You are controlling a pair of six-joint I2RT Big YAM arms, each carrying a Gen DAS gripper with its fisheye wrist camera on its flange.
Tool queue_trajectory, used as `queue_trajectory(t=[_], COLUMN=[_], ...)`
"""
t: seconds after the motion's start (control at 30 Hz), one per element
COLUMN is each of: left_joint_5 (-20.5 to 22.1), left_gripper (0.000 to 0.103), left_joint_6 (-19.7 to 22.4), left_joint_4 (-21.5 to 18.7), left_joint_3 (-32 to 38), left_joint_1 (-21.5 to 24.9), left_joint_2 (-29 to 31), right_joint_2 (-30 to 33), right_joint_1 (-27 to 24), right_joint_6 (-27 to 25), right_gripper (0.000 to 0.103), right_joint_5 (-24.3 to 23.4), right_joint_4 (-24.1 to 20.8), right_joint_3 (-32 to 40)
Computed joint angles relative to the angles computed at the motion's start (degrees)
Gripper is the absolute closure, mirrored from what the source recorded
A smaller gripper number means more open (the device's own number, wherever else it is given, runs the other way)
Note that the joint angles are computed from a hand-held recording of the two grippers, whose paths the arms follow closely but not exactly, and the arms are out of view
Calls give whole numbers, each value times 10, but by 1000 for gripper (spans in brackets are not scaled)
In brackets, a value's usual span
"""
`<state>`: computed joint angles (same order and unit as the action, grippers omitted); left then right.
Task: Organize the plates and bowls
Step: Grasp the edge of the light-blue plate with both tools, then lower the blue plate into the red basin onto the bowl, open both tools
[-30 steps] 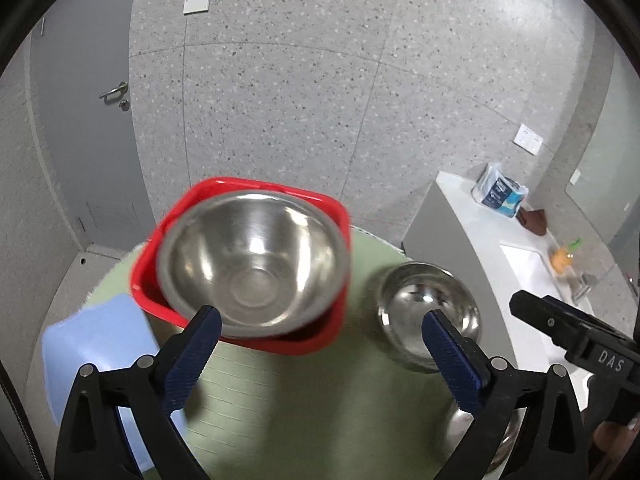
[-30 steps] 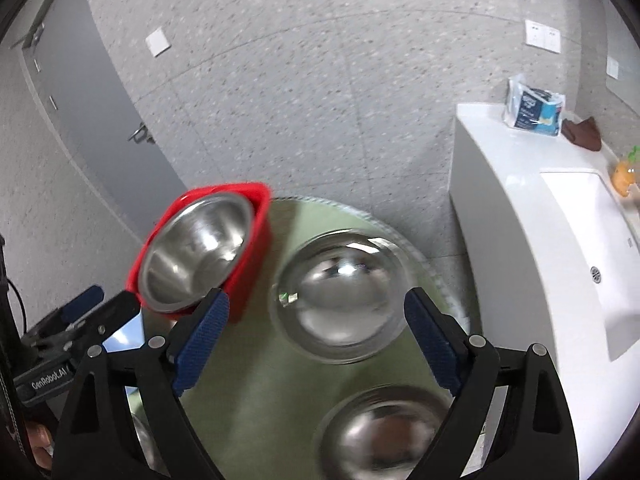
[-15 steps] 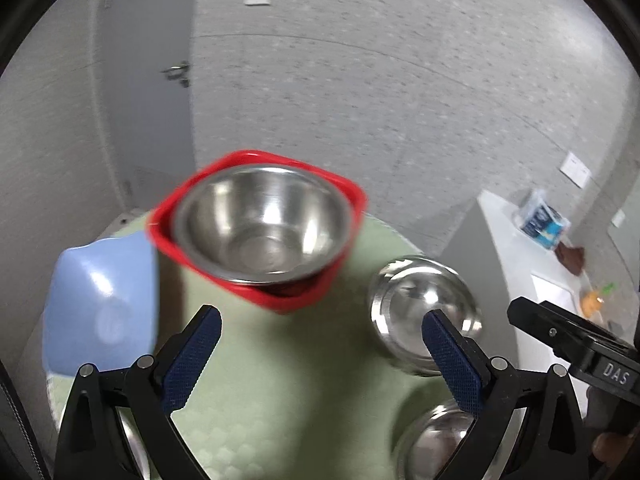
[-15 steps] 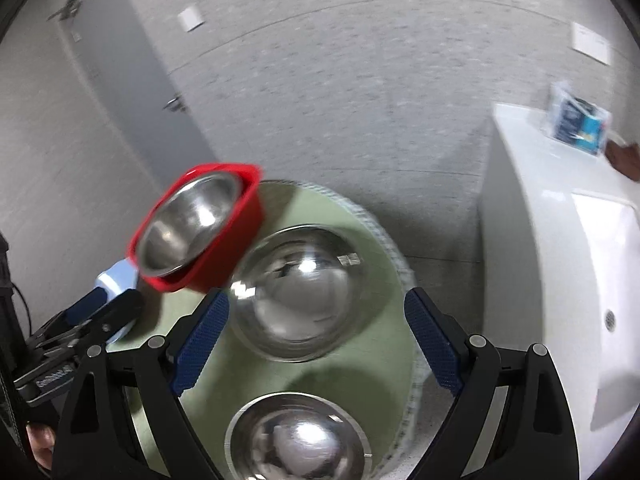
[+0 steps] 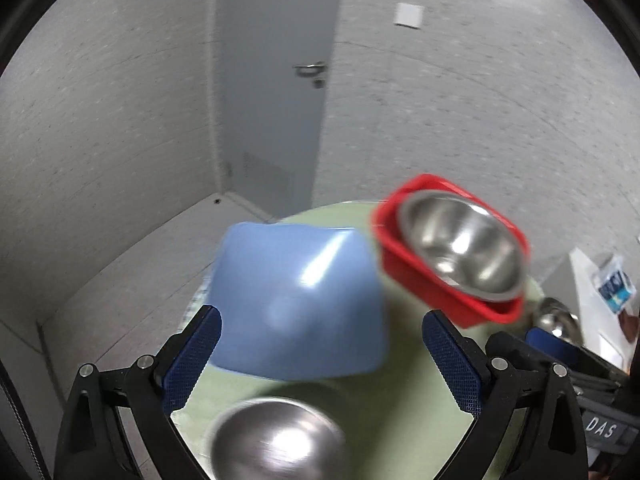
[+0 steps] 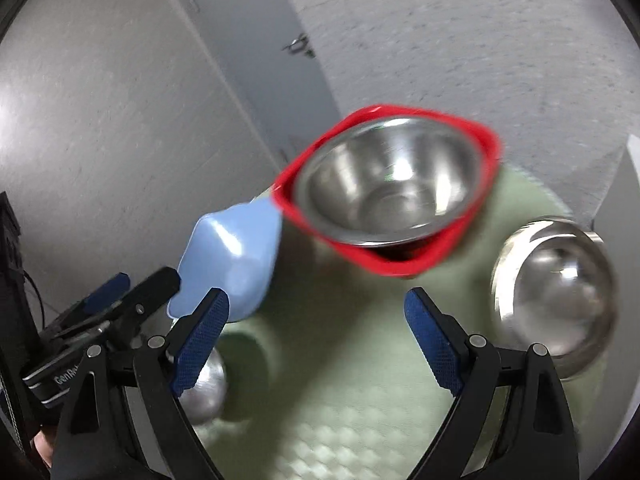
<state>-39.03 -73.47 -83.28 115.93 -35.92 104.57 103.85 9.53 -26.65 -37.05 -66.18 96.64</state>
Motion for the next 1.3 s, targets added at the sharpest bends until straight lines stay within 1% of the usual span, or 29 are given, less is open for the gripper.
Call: queue_trajectory(t=[0.1,0.17,0.2,0.27,0.3,0.33,0.37,0.4,0.47,0.5,0.53,0.57,0.6,0.67,0.7,0.73,0.77,0.83,0.87,0.93,1.03,1.1,1.2,1.3], left_joint_5=[18,32,44,78,100,121,135,148,167,171,177,182,182,183,182,179,176,165,164,158,123,100,69,57], left_gripper=[4,4,7,13,21,30,33,39,42,49,59,62,63,70,72,74,75,82,84,84,84,84,84,84], left_joint_6=[2,13,20,47,62,77,88,99,118,126,138,147,155,170,173,174,179,180,182,182,177,168,174,201], left_joint_4=[18,39,41,63,72,82,89,94,102,101,107,111,107,120,122,127,136,148,155,161,156,150,150,156], left_joint_3=[-63,-103,-114,-143,-152,-159,-166,-167,-165,-156,-158,-160,-153,-166,-167,-168,-180,-189,-200,-213,-234,-233,-216,-172], left_joint_1=[17,31,39,57,65,73,78,83,90,90,92,93,94,97,98,98,102,103,106,107,95,86,76,71], left_joint_2=[-33,-51,-53,-59,-56,-54,-53,-50,-39,-31,-31,-31,-25,-34,-35,-37,-46,-60,-72,-90,-132,-147,-155,-138], right_joint_2=[-4,-1,2,10,14,19,25,32,41,48,51,54,57,62,62,60,58,48,44,35,21,11,-4,-12], right_joint_1=[35,51,59,75,81,88,94,99,106,110,112,114,116,118,120,122,124,127,128,128,136,134,128,116], right_joint_6=[31,51,62,82,92,102,110,117,122,124,125,125,124,123,121,120,121,123,122,121,125,121,118,120], right_gripper=[12,12,12,13,14,18,25,29,41,46,54,62,65,77,79,79,79,79,79,79,79,79,78,78], right_joint_5=[24,37,45,69,79,91,101,109,120,124,124,125,123,120,120,129,130,128,128,123,108,94,75,64], right_joint_4=[35,47,57,76,83,92,96,97,97,93,91,90,88,86,85,91,94,98,99,97,99,95,95,99], right_joint_3=[-32,-41,-46,-53,-54,-57,-56,-55,-53,-49,-47,-47,-45,-41,-40,-42,-43,-49,-49,-50,-51,-48,-41,-22])
